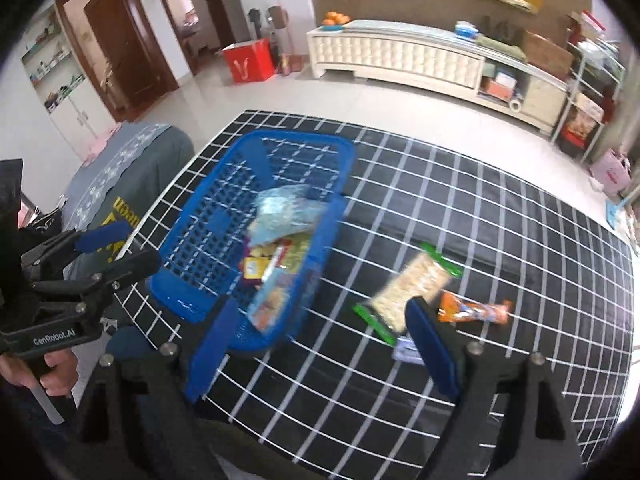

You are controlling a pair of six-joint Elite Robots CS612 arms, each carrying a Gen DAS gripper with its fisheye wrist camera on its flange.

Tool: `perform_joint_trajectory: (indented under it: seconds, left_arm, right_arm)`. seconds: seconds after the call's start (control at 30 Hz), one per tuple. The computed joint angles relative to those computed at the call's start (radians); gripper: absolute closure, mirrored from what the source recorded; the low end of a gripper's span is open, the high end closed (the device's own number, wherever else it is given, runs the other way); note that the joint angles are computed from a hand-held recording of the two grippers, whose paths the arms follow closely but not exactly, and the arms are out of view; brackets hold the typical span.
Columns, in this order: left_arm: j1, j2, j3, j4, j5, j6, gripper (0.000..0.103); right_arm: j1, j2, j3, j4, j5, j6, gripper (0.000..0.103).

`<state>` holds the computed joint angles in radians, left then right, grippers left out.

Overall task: Organize snacks
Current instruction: 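Move both open tools toward the remaining crackers and sausage stick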

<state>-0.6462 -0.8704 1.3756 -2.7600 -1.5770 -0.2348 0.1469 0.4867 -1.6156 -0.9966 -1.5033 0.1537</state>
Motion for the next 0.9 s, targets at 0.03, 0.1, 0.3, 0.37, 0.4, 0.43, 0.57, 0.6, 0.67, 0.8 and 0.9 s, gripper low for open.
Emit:
perform_joint_trajectory:
  seconds: [0.03, 0.1, 0.3, 0.37, 0.4, 0.43, 0.57, 0.6, 0.67, 0.8, 0.9]
  left_arm:
    - [-0.006, 0.002, -0.004, 0.004, 0.001, 0.008, 0.027]
    - [-0.02, 0.006, -0.014, 0.012, 0.004, 0.024, 0.027]
    - [-0.056, 0.019, -0.038, 0.026, 0.004, 0.067, 0.022]
    - [-0.068, 0.025, -0.051, 0.037, 0.003, 0.083, 0.022]
    - [-0.074, 0.031, -0.06, 0.044, 0.0, 0.094, 0.022]
    - [-0.078, 0.035, -0.065, 0.048, -0.002, 0.1, 0.022]
    - [-0.099, 0.057, -0.098, 0.086, -0.008, 0.127, 0.022]
    - [-0.103, 0.061, -0.103, 0.092, -0.009, 0.133, 0.022]
    - [-0.114, 0.071, -0.116, 0.107, -0.006, 0.148, 0.022]
    - [-0.13, 0.093, -0.147, 0.149, -0.002, 0.163, 0.022]
    - [-0.138, 0.11, -0.17, 0.171, -0.004, 0.172, 0.022]
  right_arm:
    - [-0.007, 0.006, -0.016, 0.007, -0.006, 0.005, 0.015]
    - [-0.016, 0.014, -0.038, 0.015, -0.009, 0.014, 0.015]
    - [-0.053, 0.042, -0.11, 0.052, -0.014, 0.044, 0.015]
    - [-0.063, 0.05, -0.132, 0.063, -0.013, 0.054, 0.015]
    - [-0.068, 0.055, -0.141, 0.067, -0.014, 0.058, 0.015]
    - [-0.074, 0.06, -0.153, 0.073, -0.015, 0.061, 0.015]
    - [-0.091, 0.078, -0.192, 0.09, -0.039, 0.065, 0.015]
    - [-0.095, 0.083, -0.199, 0.093, -0.041, 0.065, 0.015]
    - [-0.109, 0.095, -0.217, 0.097, -0.035, 0.06, 0.015]
    - [-0.13, 0.113, -0.23, 0.113, -0.028, 0.048, 0.015]
    - [-0.146, 0.124, -0.239, 0.122, -0.014, 0.027, 0.015]
